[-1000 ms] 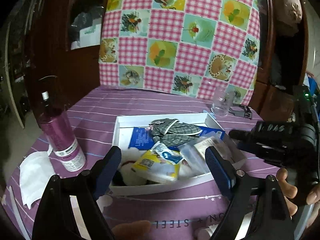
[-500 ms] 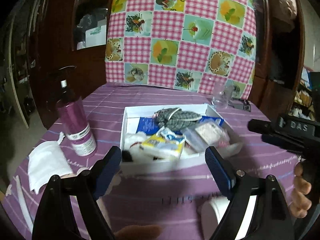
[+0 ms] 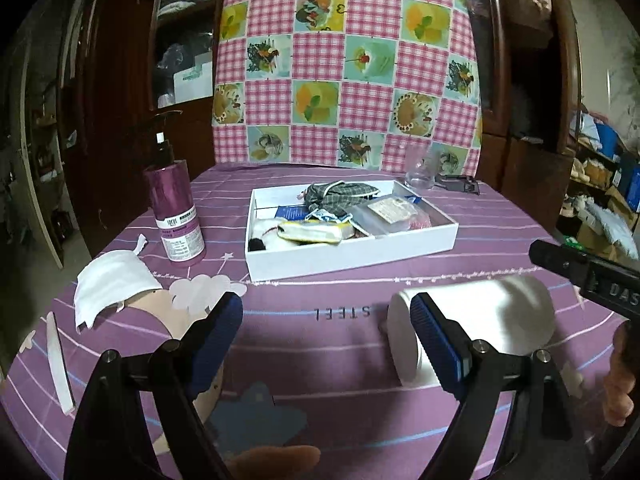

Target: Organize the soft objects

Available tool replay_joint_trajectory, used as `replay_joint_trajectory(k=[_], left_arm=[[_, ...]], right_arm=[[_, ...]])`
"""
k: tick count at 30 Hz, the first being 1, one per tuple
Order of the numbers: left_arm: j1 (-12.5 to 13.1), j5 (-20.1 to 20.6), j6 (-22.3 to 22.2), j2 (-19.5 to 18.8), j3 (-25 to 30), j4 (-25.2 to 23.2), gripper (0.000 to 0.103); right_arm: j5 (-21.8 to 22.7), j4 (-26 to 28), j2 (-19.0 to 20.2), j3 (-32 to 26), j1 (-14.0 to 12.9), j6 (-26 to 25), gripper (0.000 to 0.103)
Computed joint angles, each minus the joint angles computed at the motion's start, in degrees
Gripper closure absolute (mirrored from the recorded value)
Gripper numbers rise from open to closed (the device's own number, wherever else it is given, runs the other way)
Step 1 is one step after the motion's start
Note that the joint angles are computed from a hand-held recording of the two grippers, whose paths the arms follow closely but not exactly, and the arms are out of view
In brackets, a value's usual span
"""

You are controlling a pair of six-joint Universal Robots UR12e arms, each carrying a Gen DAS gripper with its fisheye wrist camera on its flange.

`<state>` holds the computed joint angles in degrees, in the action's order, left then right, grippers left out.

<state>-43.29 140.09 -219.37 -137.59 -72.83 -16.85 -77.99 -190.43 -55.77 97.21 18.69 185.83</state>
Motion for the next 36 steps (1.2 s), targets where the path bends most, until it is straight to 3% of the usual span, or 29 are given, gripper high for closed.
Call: replay_joint_trajectory(k=[2, 6, 11, 36], left_arm=[[0.0, -0.7, -0.6, -0.1, 0.4, -2.5, 0.017], [-0.2, 0.1, 0.2, -0.2, 0.5, -2.0, 0.017], [-0.4, 1.5, -0.3, -0.3, 0.5, -1.8, 0.017], [-0.6, 1.8, 2.0, -0.6, 0.5, 0.8, 0.017]], right_arm=[[-0.8, -2.0, 0.2, 0.8, 0.3, -1.4, 0.040], [-5.1, -7.4, 0.8, 1.5, 1.8, -7.9, 0.040], [-5.5, -9.6, 1.1, 1.8, 2.1, -8.9, 0.040], [-6.6, -5.6, 0.8, 1.2, 2.1, -8.5, 0.040]])
